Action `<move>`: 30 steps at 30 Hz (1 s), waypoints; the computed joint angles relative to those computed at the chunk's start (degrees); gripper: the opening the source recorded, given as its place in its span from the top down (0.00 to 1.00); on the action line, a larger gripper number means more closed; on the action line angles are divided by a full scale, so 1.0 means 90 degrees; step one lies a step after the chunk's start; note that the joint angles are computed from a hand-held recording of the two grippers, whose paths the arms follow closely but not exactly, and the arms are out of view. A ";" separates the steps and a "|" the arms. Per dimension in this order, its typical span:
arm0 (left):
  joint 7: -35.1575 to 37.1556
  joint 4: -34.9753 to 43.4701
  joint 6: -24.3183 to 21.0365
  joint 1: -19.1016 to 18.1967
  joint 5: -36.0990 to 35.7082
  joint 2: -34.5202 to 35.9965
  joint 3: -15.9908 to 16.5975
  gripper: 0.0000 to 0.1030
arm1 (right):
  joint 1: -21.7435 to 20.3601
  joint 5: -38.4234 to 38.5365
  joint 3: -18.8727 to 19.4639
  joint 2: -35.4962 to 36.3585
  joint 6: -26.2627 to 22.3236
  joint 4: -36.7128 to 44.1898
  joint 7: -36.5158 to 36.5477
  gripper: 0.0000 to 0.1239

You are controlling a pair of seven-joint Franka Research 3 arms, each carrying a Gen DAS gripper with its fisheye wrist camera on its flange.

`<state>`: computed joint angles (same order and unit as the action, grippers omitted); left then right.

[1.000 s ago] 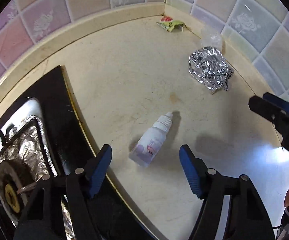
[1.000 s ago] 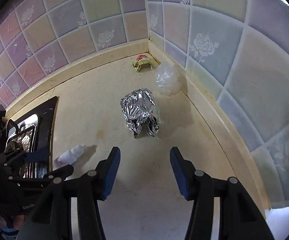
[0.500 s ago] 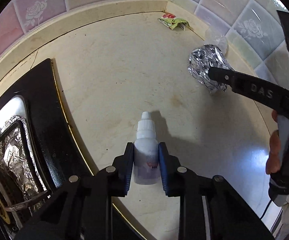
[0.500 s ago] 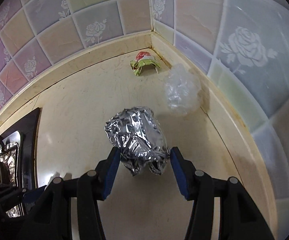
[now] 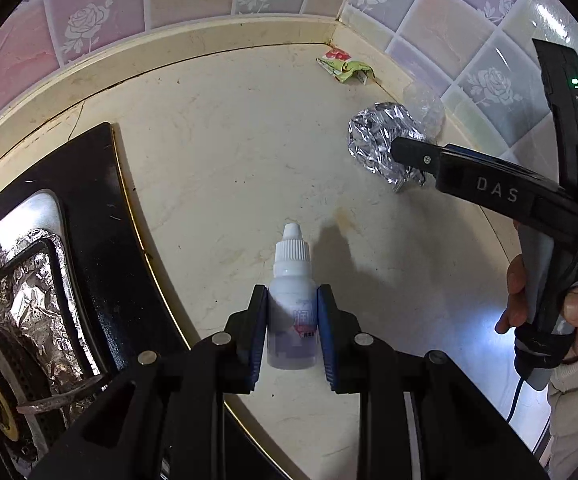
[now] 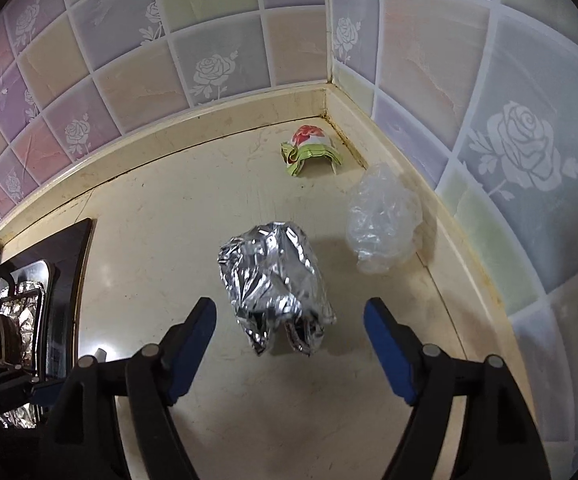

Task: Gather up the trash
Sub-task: 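Grasp the white dropper bottle with the left gripper while the right grasps the foil ball, then lower both items into the trash bin and open both grippers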

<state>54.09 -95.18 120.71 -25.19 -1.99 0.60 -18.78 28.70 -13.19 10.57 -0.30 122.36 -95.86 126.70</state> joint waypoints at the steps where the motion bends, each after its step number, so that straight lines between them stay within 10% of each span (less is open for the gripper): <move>1: 0.0001 -0.0043 0.0023 0.0006 -0.0025 -0.0041 0.0007 0.78 | 0.0000 -0.0047 0.0000 0.0060 -0.0033 0.0056 -0.0032 0.38; 12: -0.0075 -0.0373 0.0077 0.0036 -0.0102 -0.0393 0.0041 0.78 | 0.0157 0.0117 -0.0146 0.0640 -0.0165 0.0448 -0.0489 0.39; 13: -0.0097 -0.0407 0.0091 0.0038 -0.0102 -0.0434 0.0043 0.78 | 0.0156 0.0218 -0.0159 0.0577 -0.0080 0.0346 -0.0453 0.50; 30: -0.0882 -0.0981 -0.0209 -0.0259 0.0048 -0.1547 -0.0191 0.78 | 0.0093 -0.0163 0.0545 -0.1550 -0.0588 -0.1205 0.0889 0.50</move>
<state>46.15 -104.01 118.83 -27.51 -1.56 -13.32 -20.50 29.53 -14.65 15.47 -14.25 117.06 -106.71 134.71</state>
